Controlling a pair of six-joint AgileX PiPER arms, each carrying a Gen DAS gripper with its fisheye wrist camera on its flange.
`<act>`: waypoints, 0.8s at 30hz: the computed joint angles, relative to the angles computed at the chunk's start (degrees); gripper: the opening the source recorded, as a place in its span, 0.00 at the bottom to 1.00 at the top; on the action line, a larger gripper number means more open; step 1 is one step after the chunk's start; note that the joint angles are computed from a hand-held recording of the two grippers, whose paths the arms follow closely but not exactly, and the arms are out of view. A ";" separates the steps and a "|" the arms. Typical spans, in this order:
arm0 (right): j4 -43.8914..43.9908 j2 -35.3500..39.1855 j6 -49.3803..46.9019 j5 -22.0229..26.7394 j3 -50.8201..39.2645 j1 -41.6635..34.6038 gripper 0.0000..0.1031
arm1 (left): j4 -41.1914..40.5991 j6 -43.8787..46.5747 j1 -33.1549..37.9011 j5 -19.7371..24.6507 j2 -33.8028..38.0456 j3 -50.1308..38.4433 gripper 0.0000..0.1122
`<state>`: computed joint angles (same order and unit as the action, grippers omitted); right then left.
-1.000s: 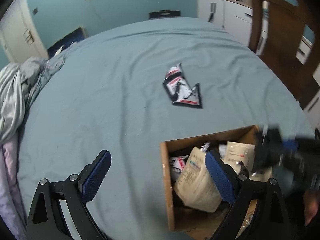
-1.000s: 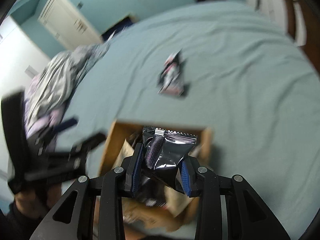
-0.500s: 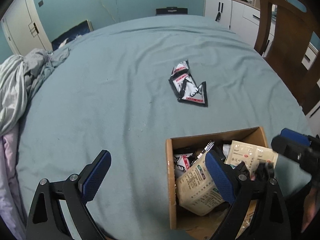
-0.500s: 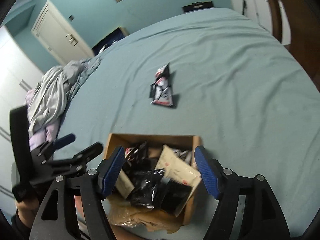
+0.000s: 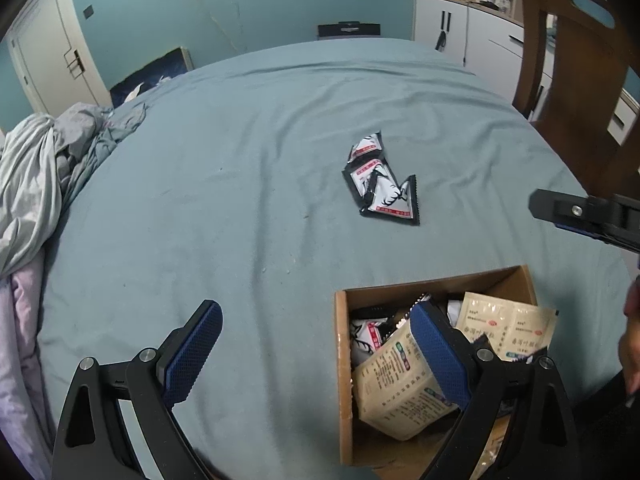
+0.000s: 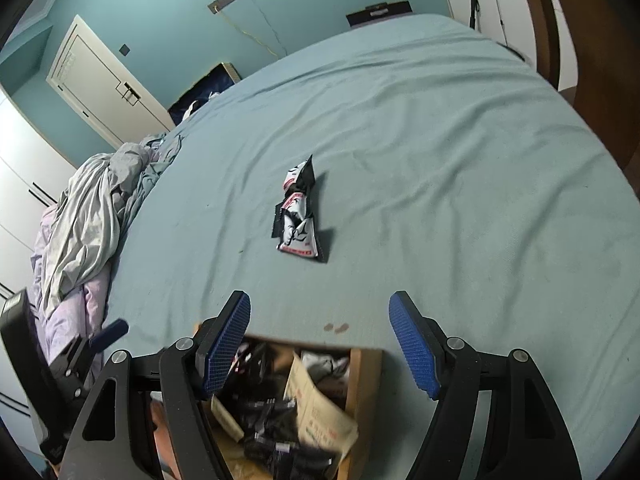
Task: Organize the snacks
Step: 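Reach the right gripper to a white deer-print packet and grasp it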
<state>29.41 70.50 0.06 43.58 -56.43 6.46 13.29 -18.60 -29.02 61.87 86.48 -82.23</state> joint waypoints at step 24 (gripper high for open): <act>-13.30 49.98 1.19 23.98 -55.92 6.27 0.69 | -8.90 5.02 7.08 3.38 8.21 -6.51 0.86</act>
